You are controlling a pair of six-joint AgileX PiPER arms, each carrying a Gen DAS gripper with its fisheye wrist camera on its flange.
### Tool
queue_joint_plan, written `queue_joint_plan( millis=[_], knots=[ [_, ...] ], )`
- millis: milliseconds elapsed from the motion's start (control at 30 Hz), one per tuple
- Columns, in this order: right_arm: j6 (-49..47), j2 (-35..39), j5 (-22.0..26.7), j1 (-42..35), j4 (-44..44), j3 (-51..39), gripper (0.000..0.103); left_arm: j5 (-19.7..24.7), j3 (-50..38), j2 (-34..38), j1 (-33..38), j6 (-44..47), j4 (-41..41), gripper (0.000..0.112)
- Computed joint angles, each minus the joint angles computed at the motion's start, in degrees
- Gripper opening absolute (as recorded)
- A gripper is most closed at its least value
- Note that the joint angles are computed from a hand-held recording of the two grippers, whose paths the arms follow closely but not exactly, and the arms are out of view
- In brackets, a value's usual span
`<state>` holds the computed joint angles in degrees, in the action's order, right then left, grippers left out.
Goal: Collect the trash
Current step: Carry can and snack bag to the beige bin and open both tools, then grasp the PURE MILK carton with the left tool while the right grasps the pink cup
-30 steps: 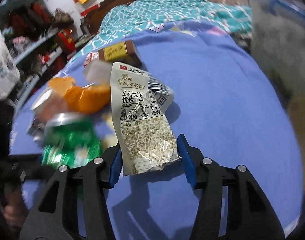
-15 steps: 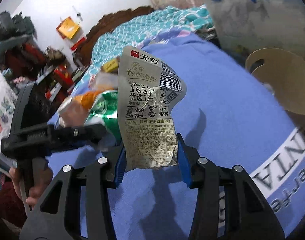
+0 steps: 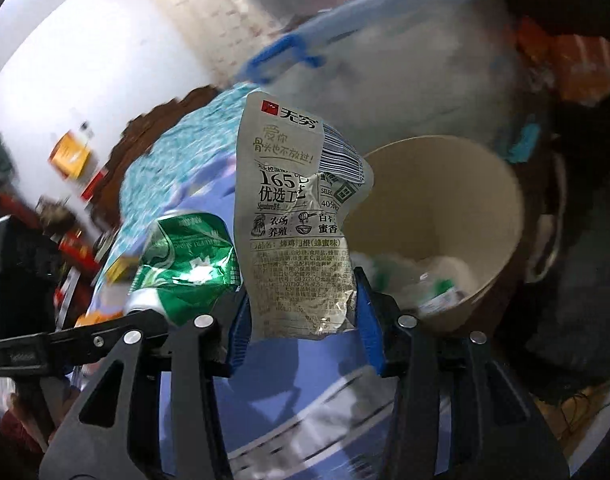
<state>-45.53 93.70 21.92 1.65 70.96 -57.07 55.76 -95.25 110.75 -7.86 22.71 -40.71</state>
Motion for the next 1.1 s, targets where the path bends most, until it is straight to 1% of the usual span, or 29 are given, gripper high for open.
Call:
queue_joint_plan(
  millis=[33, 67, 100, 133, 167, 233, 300, 367, 400, 433, 500, 600, 633, 667, 700, 733, 767, 800, 867, 900, 933, 967, 1033, 1067, 1100],
  knots=[
    [1.92, 0.77, -0.38, -0.81, -1.68, -0.87, 0.063, 0.48, -3.5, 2.06, -1.17, -1.66, 1.34, 0.059],
    [3.01, 1.22, -1.17, -1.51, -2.21, -1.22, 0.075, 1.53, -9.05, 5.27, -2.82, -4.27, 3.41, 0.064],
    [2.2, 0.96, -2.18, -2.24, -0.46, -0.67, 0.078, 2.71, -14.16, 8.08, -4.28, -6.86, 5.91, 0.07],
    [-0.91, 0.21, -2.27, -3.11, 3.08, 0.73, 0.078, 3.07, -16.97, 9.45, -5.26, -8.9, 8.11, 0.079],
    [-4.68, -0.53, -2.09, -3.92, 7.15, 1.91, 0.078, 2.22, -18.51, 10.09, -6.22, -10.52, 9.97, 0.08],
    [-11.13, -2.88, -2.75, -4.55, 14.6, 4.92, 0.078, 2.24, -18.31, 9.76, -6.01, -9.59, 8.56, 0.08],
    [-15.84, -5.03, -2.37, -4.62, 20.01, 7.54, 0.077, 0.67, -13.03, 6.72, -4.85, -6.4, 5.95, 0.079],
    [-17.23, -5.03, -1.33, -3.91, 21.75, 7.91, 0.076, -1.58, -4.51, 1.62, -3.15, -2.47, 4.52, 0.079],
    [-17.7, -4.63, -0.8, -3.36, 22.26, 7.76, 0.075, -2.26, -1.73, -0.04, -2.51, -1.63, 4.39, 0.079],
    [-17.27, -4.83, -0.28, -2.12, 21.99, 7.97, 0.075, -3.06, 1.01, -1.64, -1.85, -0.7, 4.06, 0.079],
    [-16.7, -4.75, 0.41, 0.2, 21.46, 7.81, 0.074, -4.3, 9.52, -7.21, 1.15, 2.32, 3.58, 0.079],
    [-14.27, -4.13, 0.27, 5.66, 19.49, 6.97, 0.074, -6.53, 21.89, -16.35, 6.99, 7.45, 2.97, 0.079],
    [-14.22, -4.16, -0.03, 5.82, 19.57, 6.99, 0.074, -7.55, 26.37, -20.13, 9.63, 9.22, 3.33, 0.079],
    [-12.46, -3.6, 0.3, 8.28, 17.79, 6.22, 0.074, -7.94, 30.32, -23.59, 12.69, 11.4, 3.17, 0.079],
    [-9.63, -2.89, -0.08, 12.92, 14.94, 4.98, 0.074, -7.68, 33.36, -26.39, 15.94, 13.7, 2.71, 0.079],
    [-8.28, -2.5, -1.1, 15.28, 13.87, 4.35, 0.074, -6.99, 35.64, -28.57, 19.14, 16.12, 1.9, 0.079],
    [-6.46, -1.77, -1.16, 17.94, 11.98, 3.25, 0.074, -6.18, 39.04, -32.2, 24.64, 18.29, 1.89, 0.079],
    [-5.17, -1.1, -1.26, 19.92, 10.66, 2.36, 0.074, -4.29, 40.7, -33.97, 29.45, 21.29, 0.48, 0.079],
    [1.08, 0.83, -2.12, 25.61, 4.15, -0.83, 0.074, 0.13, 42.81, -36.8, 40.91, 25.56, -1.38, 0.079],
    [5.79, 2.23, -2.36, 28.94, -1.06, -3.34, 0.074, 2.63, 42.93, -36.99, 46.64, 28.35, -2.97, 0.079],
    [9.04, 3.18, -2.47, 31.19, -4.82, -5.16, 0.074, 4.18, 42.67, -36.86, 52.37, 29.4, -3.68, 0.079],
    [14.01, 4.53, -2.55, 33.99, -10.55, -7.82, 0.075, 6.02, 41.83, -35.81, 57.42, 30.81, -4.75, 0.079],
    [23.18, 7.77, -2.68, 39.36, -21.69, -13.78, 0.075, 7.29, 39.35, -33.28, 62.9, 29.62, -4.66, 0.079],
    [27.91, 9.51, -2.34, 41.64, -27.41, -17.05, 0.075, 7.96, 36.79, -30.55, 65.74, 27.74, -4.72, 0.079],
    [31.41, 11.56, -1.75, 43.43, -31.83, -20.46, 0.077, 8.45, 35.08, -28.78, 66.94, 26.67, -5.36, 0.079]
  ],
)
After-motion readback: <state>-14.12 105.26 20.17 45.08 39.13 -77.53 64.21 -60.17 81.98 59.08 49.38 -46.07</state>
